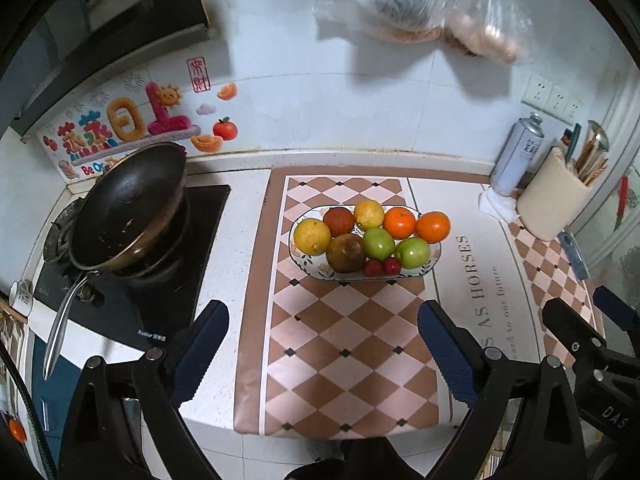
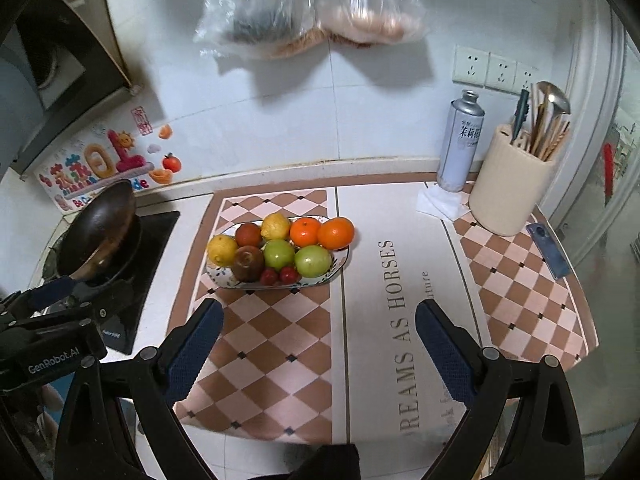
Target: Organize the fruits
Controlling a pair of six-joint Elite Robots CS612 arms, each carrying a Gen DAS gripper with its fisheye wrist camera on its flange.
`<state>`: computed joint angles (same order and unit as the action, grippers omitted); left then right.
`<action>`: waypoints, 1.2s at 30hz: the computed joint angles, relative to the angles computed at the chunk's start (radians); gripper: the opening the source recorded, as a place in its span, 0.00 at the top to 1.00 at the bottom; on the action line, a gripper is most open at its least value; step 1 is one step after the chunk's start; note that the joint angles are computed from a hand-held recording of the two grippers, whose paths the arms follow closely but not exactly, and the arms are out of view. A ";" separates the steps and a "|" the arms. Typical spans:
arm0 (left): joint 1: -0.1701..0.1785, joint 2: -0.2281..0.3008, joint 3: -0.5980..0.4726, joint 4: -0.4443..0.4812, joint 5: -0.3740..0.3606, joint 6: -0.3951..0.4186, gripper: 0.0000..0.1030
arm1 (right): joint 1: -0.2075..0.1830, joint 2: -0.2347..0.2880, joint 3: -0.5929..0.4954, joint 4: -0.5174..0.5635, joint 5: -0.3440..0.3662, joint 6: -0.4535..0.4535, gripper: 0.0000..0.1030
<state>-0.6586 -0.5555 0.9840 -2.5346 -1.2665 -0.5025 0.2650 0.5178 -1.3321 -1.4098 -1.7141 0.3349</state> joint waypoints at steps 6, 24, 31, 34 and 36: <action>-0.018 -0.074 0.118 -0.077 0.030 0.001 0.06 | 0.012 0.012 -0.088 0.049 -0.010 -0.019 0.04; -0.059 -0.185 0.275 -0.144 0.110 -0.057 0.06 | 0.005 0.006 -0.164 0.085 0.073 -0.061 0.03; -0.057 -0.164 0.234 -0.117 0.119 -0.069 0.06 | -0.010 -0.009 -0.119 0.061 0.081 -0.073 0.03; -0.051 -0.142 0.195 -0.087 0.117 -0.078 0.06 | -0.016 -0.019 -0.087 0.040 0.075 -0.079 0.03; -0.045 -0.128 0.169 -0.066 0.112 -0.085 0.06 | -0.021 -0.026 -0.064 0.022 0.071 -0.083 0.03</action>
